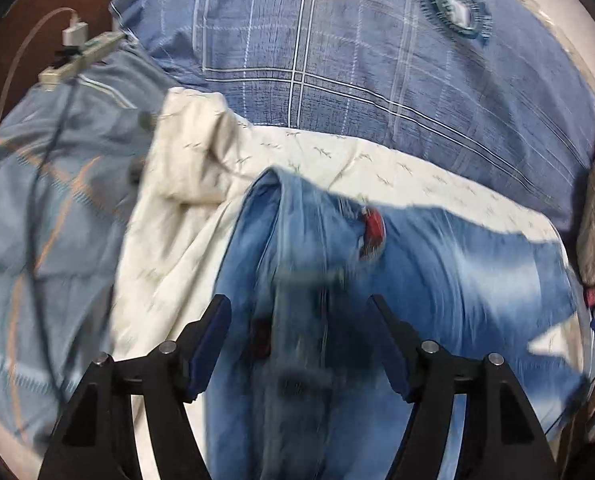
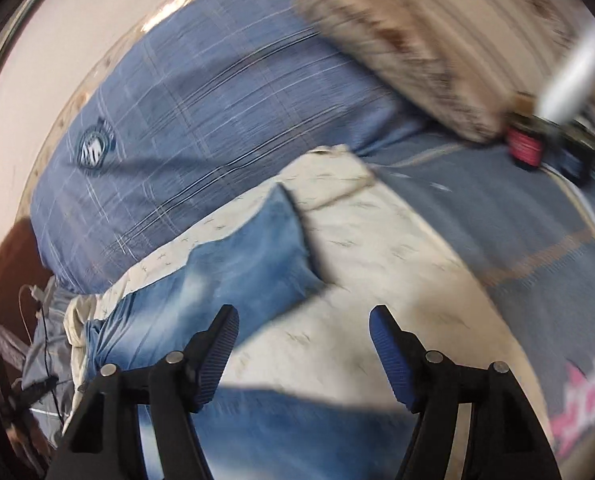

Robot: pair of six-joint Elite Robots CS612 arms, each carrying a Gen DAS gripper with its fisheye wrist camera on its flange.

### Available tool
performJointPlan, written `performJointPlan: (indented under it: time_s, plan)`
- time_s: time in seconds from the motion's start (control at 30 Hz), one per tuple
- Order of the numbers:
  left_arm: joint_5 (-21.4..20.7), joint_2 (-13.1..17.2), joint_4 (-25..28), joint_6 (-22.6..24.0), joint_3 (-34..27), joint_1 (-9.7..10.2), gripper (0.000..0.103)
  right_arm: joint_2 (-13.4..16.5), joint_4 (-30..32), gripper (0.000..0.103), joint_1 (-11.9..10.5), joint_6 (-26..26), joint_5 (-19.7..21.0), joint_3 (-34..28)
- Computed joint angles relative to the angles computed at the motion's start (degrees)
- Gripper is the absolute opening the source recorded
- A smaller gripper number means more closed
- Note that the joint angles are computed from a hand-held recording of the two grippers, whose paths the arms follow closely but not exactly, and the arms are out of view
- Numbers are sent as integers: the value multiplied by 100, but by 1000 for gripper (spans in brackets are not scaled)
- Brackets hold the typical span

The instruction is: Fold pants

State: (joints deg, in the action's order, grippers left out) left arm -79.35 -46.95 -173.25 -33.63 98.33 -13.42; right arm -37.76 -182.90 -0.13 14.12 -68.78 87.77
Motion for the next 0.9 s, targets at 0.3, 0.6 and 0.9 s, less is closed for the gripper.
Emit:
performJointPlan:
  time_s: [0.3, 0.6, 0.9]
  plan:
    - [-597, 698, 823, -68, -1302, 272, 70, 776, 823, 73, 161, -177, -354, -1662]
    - [-678, 1023, 1402, -212, -1865, 312, 38, 1704, 2742, 73, 295, -77, -539, -3557]
    - [-235, 647, -128, -157, -1188, 283, 0, 1304, 1561, 20, 355, -368, -658, -2814]
